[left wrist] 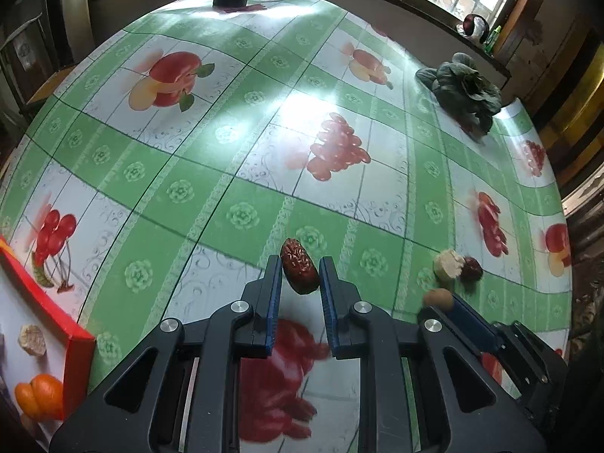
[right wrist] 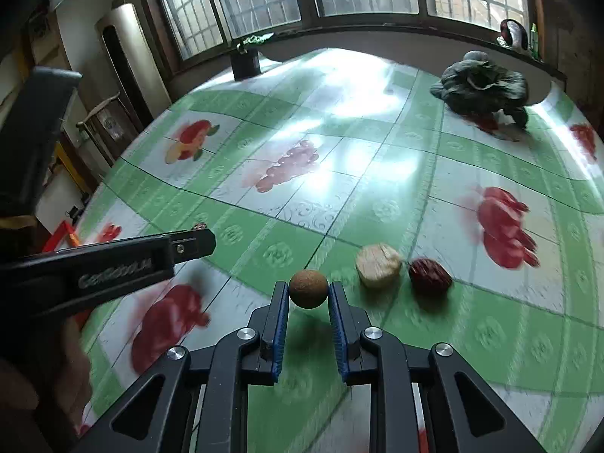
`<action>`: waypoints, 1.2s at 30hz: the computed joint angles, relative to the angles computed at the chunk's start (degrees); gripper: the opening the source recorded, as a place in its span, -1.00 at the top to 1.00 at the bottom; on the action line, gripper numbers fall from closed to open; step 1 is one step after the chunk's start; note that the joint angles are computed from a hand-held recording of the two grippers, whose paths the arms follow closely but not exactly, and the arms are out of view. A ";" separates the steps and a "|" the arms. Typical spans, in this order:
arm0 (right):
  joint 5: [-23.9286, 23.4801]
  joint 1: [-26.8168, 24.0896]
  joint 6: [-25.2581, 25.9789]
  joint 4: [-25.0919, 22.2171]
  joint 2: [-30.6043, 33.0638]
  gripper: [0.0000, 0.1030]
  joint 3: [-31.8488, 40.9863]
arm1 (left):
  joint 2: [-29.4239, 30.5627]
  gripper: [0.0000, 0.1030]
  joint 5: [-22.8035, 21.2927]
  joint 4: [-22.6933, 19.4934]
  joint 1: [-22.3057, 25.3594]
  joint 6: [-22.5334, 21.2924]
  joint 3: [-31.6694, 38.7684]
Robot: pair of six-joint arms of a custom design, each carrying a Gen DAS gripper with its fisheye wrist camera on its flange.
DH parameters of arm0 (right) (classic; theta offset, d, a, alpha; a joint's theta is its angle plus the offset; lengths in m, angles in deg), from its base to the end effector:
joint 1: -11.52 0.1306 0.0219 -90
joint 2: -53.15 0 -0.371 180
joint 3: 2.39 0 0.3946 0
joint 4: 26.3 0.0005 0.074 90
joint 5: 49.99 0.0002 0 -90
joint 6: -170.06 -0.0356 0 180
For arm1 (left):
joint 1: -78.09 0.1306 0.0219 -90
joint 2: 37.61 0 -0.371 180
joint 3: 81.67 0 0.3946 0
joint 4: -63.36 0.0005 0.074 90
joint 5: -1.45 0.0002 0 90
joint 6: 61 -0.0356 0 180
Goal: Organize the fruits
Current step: 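Carry the red date and brown fruit into the red tray and open both tools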
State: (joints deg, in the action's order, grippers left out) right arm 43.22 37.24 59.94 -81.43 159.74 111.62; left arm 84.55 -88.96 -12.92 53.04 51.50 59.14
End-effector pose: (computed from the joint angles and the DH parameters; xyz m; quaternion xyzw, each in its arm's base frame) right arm 0.5350 0.2550 0.4559 -0.0355 0.9317 0.1164 0.3423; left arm 0.5904 -0.2762 0.4782 0.0204 0.9601 -0.1092 0.2565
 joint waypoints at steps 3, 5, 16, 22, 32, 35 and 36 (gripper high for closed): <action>1.53 1.07 -1.77 2.47 -4.55 0.60 -4.63 | -3.92 0.63 -0.26 2.41 -0.55 -1.22 -5.11; 1.81 1.88 -4.07 4.48 -7.68 0.60 -8.11 | -6.81 0.63 -0.39 4.33 -1.14 -2.30 -8.81; 6.88 7.87 -9.97 7.04 -18.84 0.60 -17.44 | -20.87 0.63 -1.26 8.44 -3.45 -8.42 -24.63; 8.72 12.26 -9.85 6.26 -19.06 0.60 -16.43 | -27.33 0.63 2.50 7.77 0.62 -9.40 -29.97; 6.96 18.03 -8.15 6.80 -13.07 0.60 -9.87 | -36.41 0.63 2.53 8.55 12.71 -10.86 -37.93; 6.03 19.25 -6.85 6.04 -10.25 0.60 -6.54 | -37.74 0.63 2.29 8.67 16.02 -11.37 -39.95; 5.67 19.61 -6.37 5.77 -9.32 0.60 -5.45 | -38.00 0.63 2.25 8.75 17.00 -11.44 -40.47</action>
State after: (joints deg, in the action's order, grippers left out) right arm 48.89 56.84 53.57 -75.66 150.43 106.18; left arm 46.55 -86.72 -4.17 70.04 40.06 18.67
